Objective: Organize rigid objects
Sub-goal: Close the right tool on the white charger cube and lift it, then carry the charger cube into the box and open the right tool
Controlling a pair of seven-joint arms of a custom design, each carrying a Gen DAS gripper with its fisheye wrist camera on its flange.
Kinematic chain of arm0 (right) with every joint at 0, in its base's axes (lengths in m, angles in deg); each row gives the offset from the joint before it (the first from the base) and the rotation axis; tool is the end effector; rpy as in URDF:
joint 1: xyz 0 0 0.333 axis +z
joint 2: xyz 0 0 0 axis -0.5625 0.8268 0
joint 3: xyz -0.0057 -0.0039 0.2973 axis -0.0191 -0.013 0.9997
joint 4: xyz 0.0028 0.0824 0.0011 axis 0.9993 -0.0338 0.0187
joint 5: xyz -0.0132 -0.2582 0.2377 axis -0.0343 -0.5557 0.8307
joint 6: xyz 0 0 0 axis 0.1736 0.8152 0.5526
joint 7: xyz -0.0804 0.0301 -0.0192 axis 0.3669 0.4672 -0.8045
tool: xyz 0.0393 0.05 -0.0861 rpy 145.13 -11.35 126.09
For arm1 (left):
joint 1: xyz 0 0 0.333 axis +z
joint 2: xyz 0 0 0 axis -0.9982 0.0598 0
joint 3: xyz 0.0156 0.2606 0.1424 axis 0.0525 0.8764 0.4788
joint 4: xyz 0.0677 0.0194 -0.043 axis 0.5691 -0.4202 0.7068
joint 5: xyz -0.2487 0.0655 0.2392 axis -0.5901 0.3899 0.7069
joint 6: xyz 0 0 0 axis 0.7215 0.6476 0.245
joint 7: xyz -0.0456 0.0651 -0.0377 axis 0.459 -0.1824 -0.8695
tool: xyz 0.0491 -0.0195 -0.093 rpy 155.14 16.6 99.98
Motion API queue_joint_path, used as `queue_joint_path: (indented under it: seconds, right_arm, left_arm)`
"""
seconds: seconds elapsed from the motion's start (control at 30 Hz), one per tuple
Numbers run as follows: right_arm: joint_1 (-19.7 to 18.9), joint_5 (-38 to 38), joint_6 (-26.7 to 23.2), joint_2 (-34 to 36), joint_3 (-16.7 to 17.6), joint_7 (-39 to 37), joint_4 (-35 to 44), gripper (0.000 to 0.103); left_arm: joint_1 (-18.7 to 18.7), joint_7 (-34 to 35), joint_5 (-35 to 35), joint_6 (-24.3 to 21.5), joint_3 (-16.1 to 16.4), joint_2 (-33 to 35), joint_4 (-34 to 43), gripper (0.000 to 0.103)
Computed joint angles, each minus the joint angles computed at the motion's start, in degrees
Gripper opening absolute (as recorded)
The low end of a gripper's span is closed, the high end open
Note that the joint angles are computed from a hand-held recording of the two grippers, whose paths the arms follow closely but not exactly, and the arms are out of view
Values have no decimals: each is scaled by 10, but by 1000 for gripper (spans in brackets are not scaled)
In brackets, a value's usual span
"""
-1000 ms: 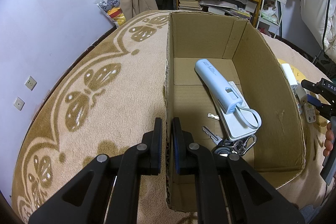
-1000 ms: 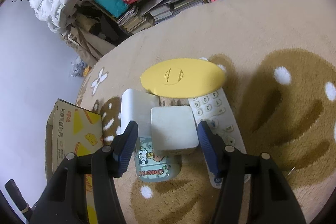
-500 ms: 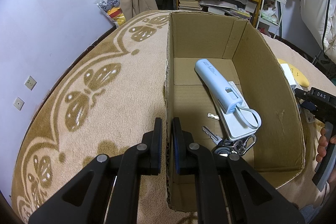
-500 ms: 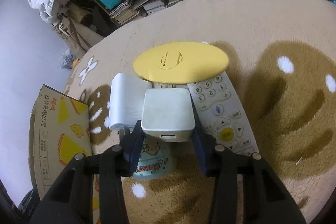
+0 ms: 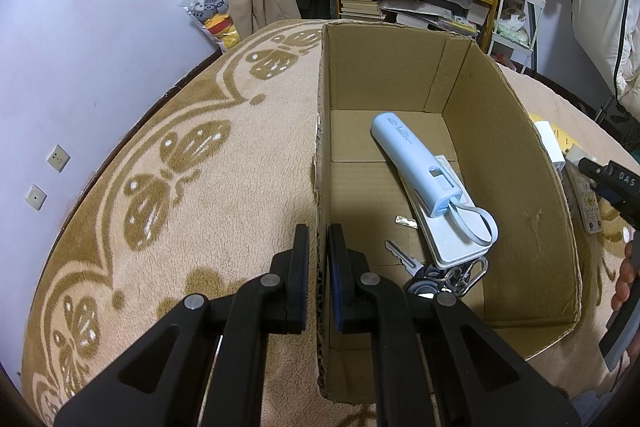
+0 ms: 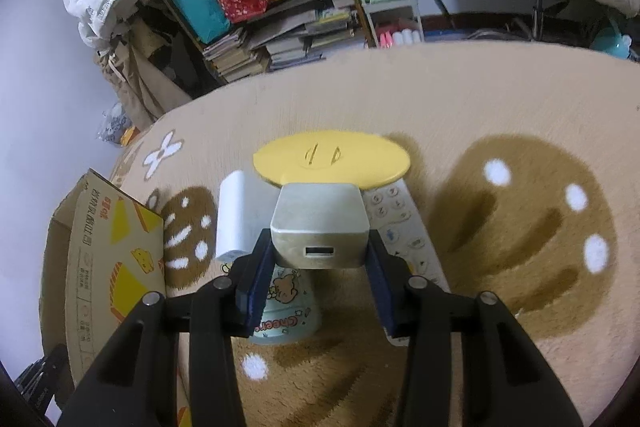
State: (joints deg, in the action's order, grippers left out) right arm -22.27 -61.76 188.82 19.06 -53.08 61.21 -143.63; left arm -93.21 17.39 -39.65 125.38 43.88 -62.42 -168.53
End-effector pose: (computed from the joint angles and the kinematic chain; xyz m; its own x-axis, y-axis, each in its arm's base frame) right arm 0.6118 0.1151 0.4171 -0.1556 -0.9103 -0.3836 -0.7633 0.3573 -0.5382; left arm 0.5186 -0.1552 0.4825 0.1961 -0.9760 -0.0943 -0.8251 -0.1123 -0.5537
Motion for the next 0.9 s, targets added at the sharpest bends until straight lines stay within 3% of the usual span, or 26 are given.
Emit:
queue_joint_path:
  seconds: [0.2,0.3,0.53,0.9]
  right_arm:
    - [-7,19,30,-27,21,-34,-12,48]
    - [-38,91,46,-41,77,-127,-10,48]
    - [-33,220,46,-63,125,-283,11,48]
    - [12,379,1,-69,138,-489,38,48]
  left_arm:
    - [0,1,-1,1,0,0,0,10]
    - [0,1,-1,1,0,0,0,10]
    - [0,1,-1,0,0,0,0,10]
    - [0,0,0,0,0,0,0,10]
